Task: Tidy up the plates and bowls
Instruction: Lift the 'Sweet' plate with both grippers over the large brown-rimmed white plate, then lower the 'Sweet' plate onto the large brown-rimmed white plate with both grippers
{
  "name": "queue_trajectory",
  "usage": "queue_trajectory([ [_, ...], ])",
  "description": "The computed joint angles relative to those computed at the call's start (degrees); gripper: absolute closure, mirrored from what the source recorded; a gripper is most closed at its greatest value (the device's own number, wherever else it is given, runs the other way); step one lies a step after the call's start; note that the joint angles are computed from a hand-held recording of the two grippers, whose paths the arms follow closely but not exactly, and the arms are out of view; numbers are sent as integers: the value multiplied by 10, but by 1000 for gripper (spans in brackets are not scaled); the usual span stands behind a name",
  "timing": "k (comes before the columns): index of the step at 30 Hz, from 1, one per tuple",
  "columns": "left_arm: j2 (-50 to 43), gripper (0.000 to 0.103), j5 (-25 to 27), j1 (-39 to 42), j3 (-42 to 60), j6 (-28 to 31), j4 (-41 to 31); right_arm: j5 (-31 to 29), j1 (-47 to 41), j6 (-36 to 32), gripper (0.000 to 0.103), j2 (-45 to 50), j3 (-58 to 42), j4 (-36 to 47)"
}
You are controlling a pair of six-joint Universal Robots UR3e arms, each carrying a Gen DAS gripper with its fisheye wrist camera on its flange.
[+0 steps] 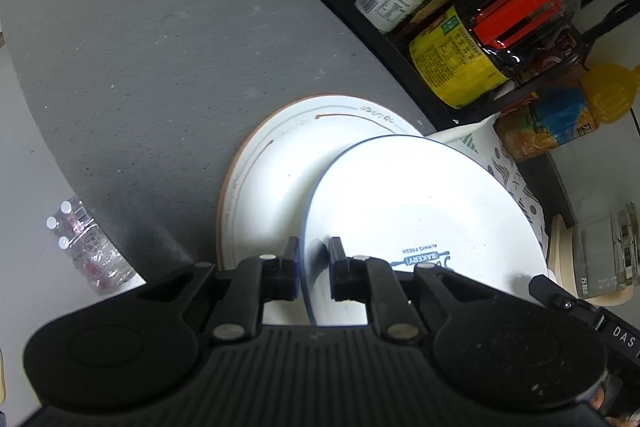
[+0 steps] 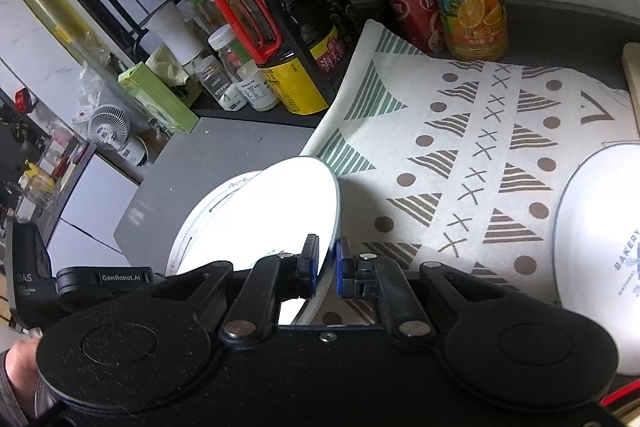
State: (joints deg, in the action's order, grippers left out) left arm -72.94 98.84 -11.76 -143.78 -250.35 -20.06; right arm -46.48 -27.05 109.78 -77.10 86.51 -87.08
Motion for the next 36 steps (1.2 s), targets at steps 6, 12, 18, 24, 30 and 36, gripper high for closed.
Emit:
queue_trajectory([
  [6,0,91,-6,7,-7,13,0,-3,4,13,95,-7,15,-11],
  [12,0,90,9,3,13,37,-36,-12,7,24,95,-12,31,-23],
  [18,6,89,13,10,29,63,-77,-19,10,31,95,-21,56,-40],
  [24,-2,88,27,5,58,92,-120,-24,15,49,97,-21,69,-58],
  [30,3,88,16,15,66,116,-138,-24,18,63,98,-22,77,-72],
  [36,5,88,0,26,87,138,-176,-24,20,69,98,-23,80,-77],
])
